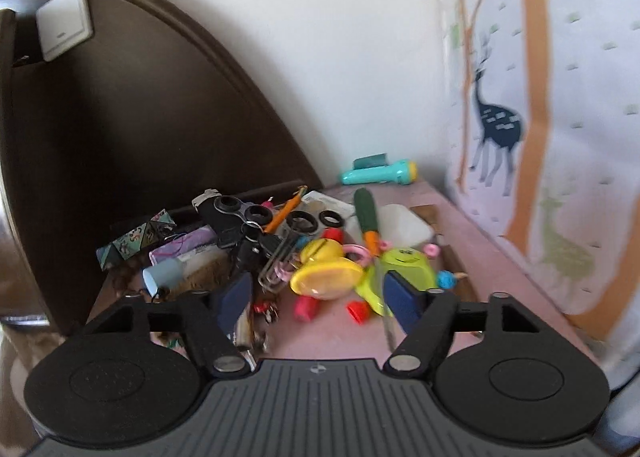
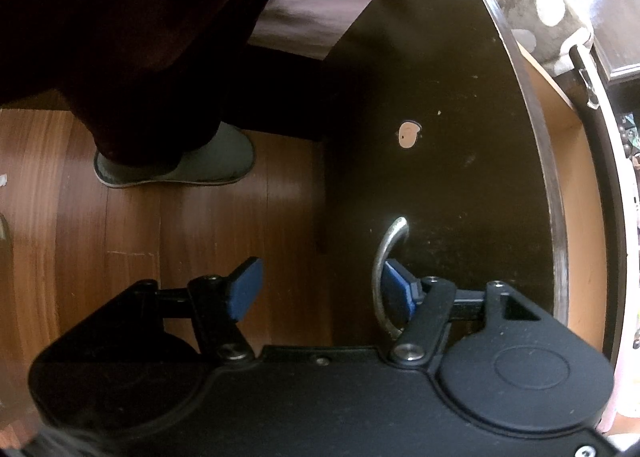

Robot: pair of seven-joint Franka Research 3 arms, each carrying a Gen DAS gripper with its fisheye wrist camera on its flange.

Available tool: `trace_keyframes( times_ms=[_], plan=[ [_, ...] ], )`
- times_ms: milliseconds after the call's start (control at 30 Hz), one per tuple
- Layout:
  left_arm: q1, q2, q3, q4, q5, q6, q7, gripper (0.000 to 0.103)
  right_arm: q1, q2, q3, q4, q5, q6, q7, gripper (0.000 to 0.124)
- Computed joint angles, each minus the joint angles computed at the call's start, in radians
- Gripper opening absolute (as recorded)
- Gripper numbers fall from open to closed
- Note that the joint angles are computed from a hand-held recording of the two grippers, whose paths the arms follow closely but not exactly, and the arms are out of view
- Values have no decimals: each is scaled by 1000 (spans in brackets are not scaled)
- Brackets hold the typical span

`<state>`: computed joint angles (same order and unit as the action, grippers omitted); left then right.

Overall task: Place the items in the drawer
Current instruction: 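Grasp the metal wire hair clip with the left gripper while the right holds the handle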

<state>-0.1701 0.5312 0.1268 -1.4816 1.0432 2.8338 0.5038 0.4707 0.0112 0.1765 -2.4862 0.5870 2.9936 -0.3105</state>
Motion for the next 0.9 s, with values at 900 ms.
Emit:
trace_keyframes(
  times_ms=[900],
  plan=[
    [101, 311, -104, 471, -562, -232, 460, 30, 1, 16, 20, -4, 108, 31, -128, 69]
  ],
)
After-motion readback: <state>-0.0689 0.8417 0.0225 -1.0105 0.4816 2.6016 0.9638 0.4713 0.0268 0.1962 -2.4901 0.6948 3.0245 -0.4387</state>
